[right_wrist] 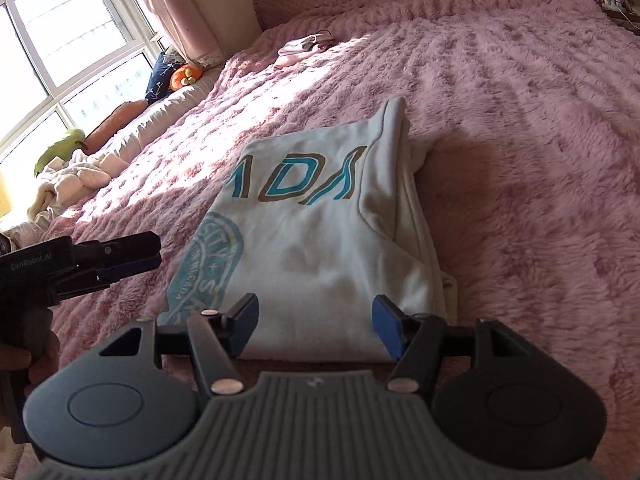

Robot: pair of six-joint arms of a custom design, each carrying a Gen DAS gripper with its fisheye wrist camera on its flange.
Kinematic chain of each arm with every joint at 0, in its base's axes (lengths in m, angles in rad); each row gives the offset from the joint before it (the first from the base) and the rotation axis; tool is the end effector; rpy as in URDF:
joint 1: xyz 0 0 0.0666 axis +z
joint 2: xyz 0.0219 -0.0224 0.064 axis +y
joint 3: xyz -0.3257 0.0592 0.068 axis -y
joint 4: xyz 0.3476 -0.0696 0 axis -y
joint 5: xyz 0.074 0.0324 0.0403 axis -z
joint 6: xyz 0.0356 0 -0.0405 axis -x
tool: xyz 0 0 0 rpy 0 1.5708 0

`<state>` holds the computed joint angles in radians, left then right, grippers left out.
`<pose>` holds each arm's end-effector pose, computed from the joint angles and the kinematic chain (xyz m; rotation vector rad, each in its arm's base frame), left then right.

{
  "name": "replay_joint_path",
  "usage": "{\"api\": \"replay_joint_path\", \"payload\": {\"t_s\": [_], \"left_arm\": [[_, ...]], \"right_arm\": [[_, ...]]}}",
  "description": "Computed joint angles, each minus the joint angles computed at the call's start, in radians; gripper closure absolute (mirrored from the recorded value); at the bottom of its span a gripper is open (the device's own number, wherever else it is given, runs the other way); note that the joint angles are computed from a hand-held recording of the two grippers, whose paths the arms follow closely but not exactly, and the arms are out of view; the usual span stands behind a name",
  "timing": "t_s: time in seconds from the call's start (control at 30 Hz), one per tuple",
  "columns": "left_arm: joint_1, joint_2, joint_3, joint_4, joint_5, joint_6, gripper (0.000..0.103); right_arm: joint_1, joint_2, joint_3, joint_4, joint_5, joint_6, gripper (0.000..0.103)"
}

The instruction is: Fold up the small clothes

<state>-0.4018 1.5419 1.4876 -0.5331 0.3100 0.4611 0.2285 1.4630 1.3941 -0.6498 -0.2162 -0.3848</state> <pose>0.4717 -0.2126 0.3793 0.1209 2.2426 -0.8189 0.4688 0.1165 0.3660 0.0675 2.3333 0.5606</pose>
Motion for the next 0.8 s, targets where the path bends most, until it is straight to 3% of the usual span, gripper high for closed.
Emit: {"api": "replay_joint_path", "payload": {"t_s": [0.07,0.23,0.37,0.43,0.57,0.6,0.67,0.8], "left_arm": [[-0.004,0.011,-0.014,-0.003,-0.025,0.028,0.045],[0.008,0.037,-0.028,0.008,-0.014,0.046,0.051],[0.0,0.029,0.036,-0.074,-0.044,0.082,0.05],[-0.024,0.015,0.096,-0.175,-0.116,0.068,0.041],[-0.083,-0.009,0.201,-0.36,-0.266,0.048,0.028],[-0.096,-0.018,0.212,-0.382,-0.289,0.048,0.026],[-0.125,-0.041,0.226,-0.42,-0.354,0.058,0.016],[-0.171,-0.056,0.268,-0.518,-0.475,0.102,0.015]], "right_arm": [[-0.003,0.011,-0.008,-0.029,0.017,-0.009,0.043],[0.002,0.023,-0.021,-0.012,0.028,-0.042,0.043],[0.03,0.034,0.04,-0.084,0.096,-0.062,0.042],[0.055,0.03,0.094,-0.147,0.172,-0.082,0.041],[0.134,0.028,0.222,-0.304,0.404,-0.079,0.021],[0.15,0.029,0.25,-0.335,0.443,-0.078,0.021],[0.174,0.026,0.292,-0.377,0.481,-0.082,0.021],[0.218,0.023,0.359,-0.467,0.557,-0.102,0.021]]}}
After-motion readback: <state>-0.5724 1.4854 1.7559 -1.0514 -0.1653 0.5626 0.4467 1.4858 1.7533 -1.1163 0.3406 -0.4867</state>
